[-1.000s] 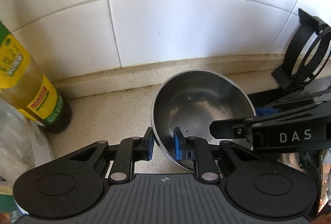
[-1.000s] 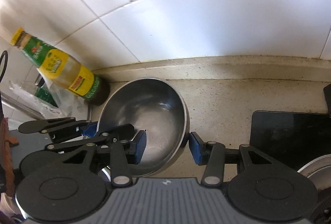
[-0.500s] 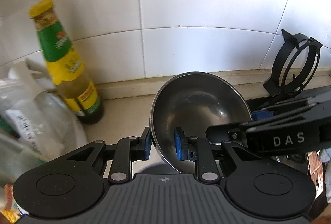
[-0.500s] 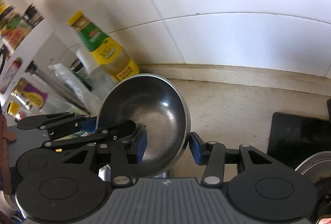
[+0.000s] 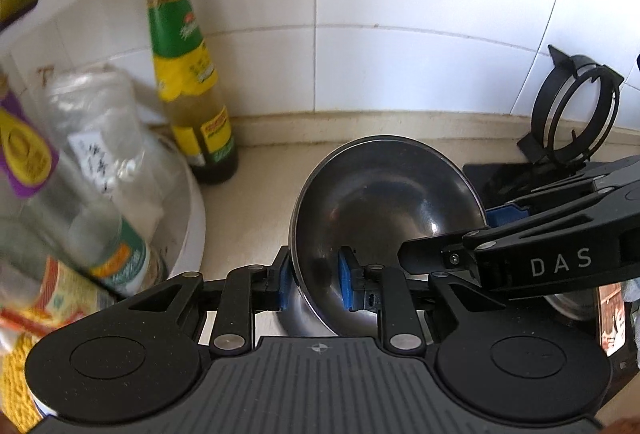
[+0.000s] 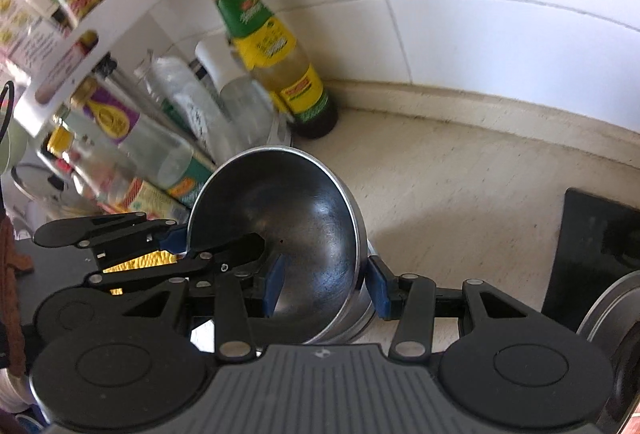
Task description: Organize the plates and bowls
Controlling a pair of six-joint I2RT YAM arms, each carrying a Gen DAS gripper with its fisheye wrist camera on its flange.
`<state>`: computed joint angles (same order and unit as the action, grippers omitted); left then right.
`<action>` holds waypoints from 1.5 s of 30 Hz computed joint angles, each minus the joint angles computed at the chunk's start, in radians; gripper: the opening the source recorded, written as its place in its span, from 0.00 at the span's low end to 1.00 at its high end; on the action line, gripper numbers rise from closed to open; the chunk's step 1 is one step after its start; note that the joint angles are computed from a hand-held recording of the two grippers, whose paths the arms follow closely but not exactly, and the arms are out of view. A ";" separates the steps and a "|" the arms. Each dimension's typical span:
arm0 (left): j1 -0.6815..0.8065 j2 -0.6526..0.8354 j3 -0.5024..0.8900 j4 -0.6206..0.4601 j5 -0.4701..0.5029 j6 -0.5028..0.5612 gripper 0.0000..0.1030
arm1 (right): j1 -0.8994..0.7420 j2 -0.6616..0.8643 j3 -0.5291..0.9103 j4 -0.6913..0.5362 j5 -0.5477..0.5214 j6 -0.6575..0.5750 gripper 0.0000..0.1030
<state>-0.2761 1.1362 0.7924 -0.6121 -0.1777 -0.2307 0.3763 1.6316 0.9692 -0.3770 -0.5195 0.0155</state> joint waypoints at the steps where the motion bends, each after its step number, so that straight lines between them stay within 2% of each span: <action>1: 0.000 -0.008 -0.011 -0.004 -0.001 -0.008 0.28 | 0.004 0.000 -0.008 0.004 0.000 -0.002 0.62; 14: 0.036 -0.032 -0.074 0.003 0.021 -0.037 0.26 | 0.046 0.024 -0.004 -0.010 0.033 0.000 0.62; 20: 0.066 -0.010 -0.085 0.018 0.038 -0.012 0.26 | 0.056 0.064 0.015 -0.018 0.036 0.013 0.62; 22: 0.091 -0.012 -0.097 0.035 0.067 -0.017 0.32 | 0.060 0.053 0.003 0.013 0.056 0.008 0.64; 24: 0.110 -0.030 -0.113 0.052 0.077 -0.014 0.43 | 0.049 0.023 -0.009 0.031 0.067 -0.003 0.64; 29: 0.111 -0.079 -0.119 0.041 0.063 0.012 0.41 | 0.008 -0.022 -0.017 0.034 0.063 0.000 0.68; 35: 0.067 -0.176 -0.154 0.029 0.033 0.019 0.46 | -0.001 -0.018 -0.027 0.022 0.024 -0.012 0.73; 38: 0.008 -0.220 -0.193 0.037 -0.021 0.003 0.52 | -0.005 -0.011 -0.028 0.017 -0.015 -0.030 0.73; 43: -0.073 -0.275 -0.248 0.040 -0.078 -0.028 0.52 | 0.001 0.031 -0.010 0.017 -0.033 -0.054 0.73; 45: -0.105 -0.305 -0.261 0.019 -0.099 -0.052 0.61 | -0.002 0.054 -0.003 0.018 -0.055 -0.059 0.73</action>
